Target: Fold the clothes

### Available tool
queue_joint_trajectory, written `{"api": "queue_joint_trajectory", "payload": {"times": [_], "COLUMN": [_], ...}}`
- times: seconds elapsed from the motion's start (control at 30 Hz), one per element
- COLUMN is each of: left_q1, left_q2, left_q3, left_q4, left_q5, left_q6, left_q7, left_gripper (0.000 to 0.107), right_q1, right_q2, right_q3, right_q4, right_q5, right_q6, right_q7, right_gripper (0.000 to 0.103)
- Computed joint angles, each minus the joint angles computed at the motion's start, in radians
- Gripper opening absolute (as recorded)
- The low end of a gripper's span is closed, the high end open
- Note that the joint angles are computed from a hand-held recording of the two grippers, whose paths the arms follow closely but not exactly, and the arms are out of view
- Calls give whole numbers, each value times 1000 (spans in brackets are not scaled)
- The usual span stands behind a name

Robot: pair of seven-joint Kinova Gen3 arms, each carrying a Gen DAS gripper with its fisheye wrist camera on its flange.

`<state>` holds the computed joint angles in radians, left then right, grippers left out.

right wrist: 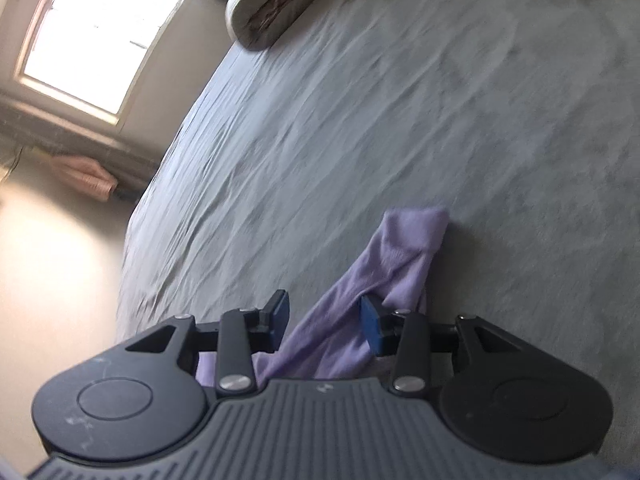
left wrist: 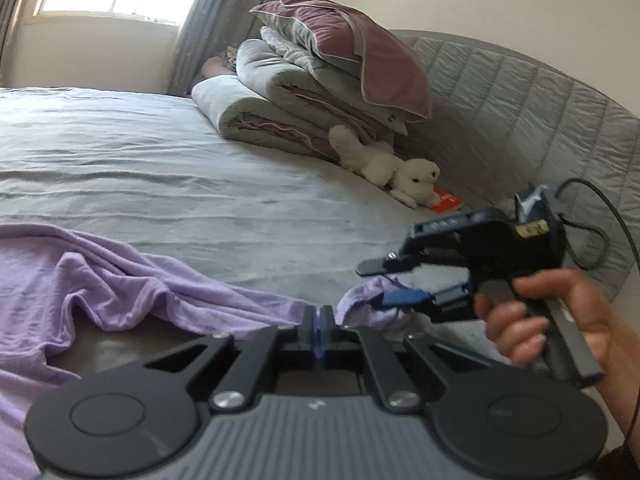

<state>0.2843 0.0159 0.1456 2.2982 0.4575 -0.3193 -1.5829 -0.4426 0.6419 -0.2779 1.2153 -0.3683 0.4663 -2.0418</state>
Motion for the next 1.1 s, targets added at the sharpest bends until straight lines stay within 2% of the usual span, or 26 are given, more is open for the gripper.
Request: {"api": "queue_joint_trajectory", "payload": {"times": [0.1, 0.17, 0.23, 0.3, 0.43, 0.63, 0.77, 0.83, 1.0, 1.03, 1.1], "left_q1": [-2, -3, -9, -2, 2, 3, -10, -6, 56, 76, 159], "left_q2": [3, 12, 19, 23, 23, 14, 11, 17, 67, 79, 104], "left_q3": [-4, -11, -18, -29, -39, -42, -26, -21, -44, -60, -141], "left_q4": [-11, -22, -28, -34, -46, -115, -139, -152, -183, -189, -201], "left_q5": [17, 44, 33, 73, 148, 279, 240, 243, 355, 383, 461], "left_q6": [27, 41, 49, 48, 19, -19, -10, 11, 114, 141, 198], "left_q7": [-12, -28, -14, -50, -84, -204, -177, -190, -328, -358, -439], "left_gripper": [1, 1, 1, 1, 1, 0, 0, 0, 0, 0, 0], "right_q1": [-110, -187, -222, -236, -215, -167, -135, -125, -128, -125, -113], "right_q2": [-5, 7, 25, 44, 86, 103, 61, 21, -32, -39, -57], "right_q3": [139, 228, 257, 259, 220, 168, 151, 158, 204, 205, 202], "right_q4": [-15, -52, -100, -148, -276, -380, -340, -270, -122, -98, -31], "right_q5": [77, 138, 203, 263, 318, 305, 295, 298, 339, 346, 359], "right_q6": [-9, 20, 52, 82, 123, 64, 0, -17, 16, 34, 49], "right_q7": [-122, -203, -268, -309, -281, -206, -136, -116, -106, -101, -84], "right_gripper": [27, 4, 3, 3, 3, 3, 3, 3, 3, 3, 3]}}
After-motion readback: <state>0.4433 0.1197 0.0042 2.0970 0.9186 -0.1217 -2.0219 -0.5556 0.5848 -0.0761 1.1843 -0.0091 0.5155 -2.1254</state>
